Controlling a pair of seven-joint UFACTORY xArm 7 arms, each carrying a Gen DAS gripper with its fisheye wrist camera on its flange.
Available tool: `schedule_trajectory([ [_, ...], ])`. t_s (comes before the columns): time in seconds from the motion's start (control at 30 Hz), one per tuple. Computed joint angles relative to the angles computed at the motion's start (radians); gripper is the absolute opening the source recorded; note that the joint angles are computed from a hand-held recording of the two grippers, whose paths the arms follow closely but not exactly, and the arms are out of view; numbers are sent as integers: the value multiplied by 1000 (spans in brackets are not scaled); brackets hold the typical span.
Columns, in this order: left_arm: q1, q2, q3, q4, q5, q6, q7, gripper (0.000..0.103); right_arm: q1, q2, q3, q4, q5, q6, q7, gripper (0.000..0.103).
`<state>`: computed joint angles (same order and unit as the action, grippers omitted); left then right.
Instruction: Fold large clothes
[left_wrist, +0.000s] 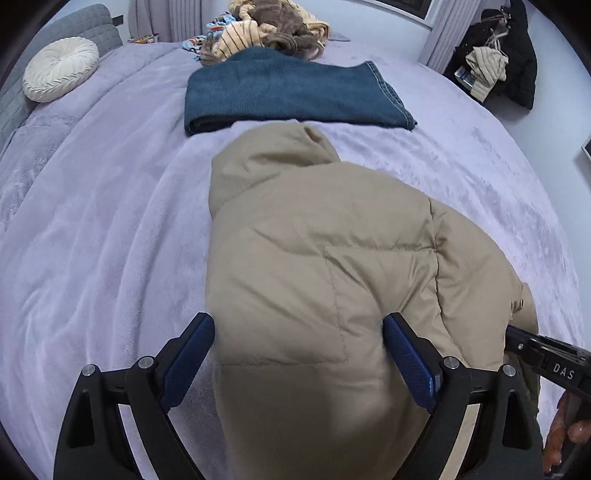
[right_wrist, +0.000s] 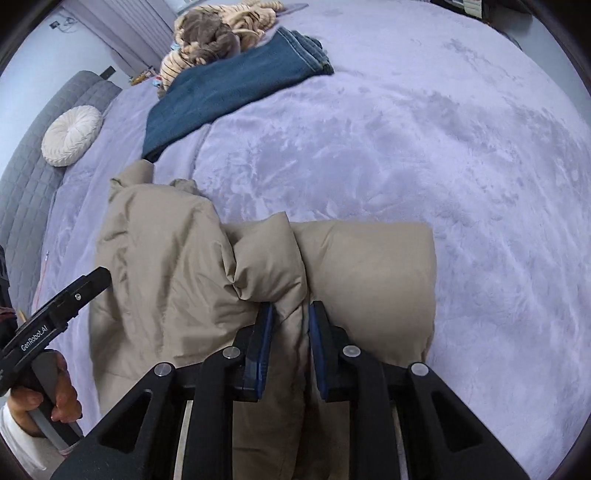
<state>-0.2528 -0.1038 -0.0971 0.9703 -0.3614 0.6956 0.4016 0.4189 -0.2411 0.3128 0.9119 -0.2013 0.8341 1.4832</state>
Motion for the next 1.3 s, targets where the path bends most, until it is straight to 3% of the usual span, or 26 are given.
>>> schedule_trajectory([
  [0.1, -8, -3, -7, -27, 8, -35, 19, 100, 2, 6, -13, -53, 40, -45, 8, 19],
  [0.27, 1, 4, -2, -1, 19, 31, -16, 100, -2, 0, -17, -112, 64, -121, 21, 19],
  [0.4, 6, -49, -6, -15, 89, 62, -45, 100, 5, -10, -12, -76, 74, -71, 15, 21],
  [0.67, 15, -201, 23, -103, 114, 140, -46, 102, 34, -44, 40, 23, 58, 71, 29, 23],
  [0.93, 31, -300, 46, -167, 141, 221, -50, 102, 110, -20, 128, 135, 16, 211, 159, 23],
  [1.3, 41, -435, 64, -220, 174, 295, -22, 102, 190, 1, 106, 82, 115, 198, 251, 23],
])
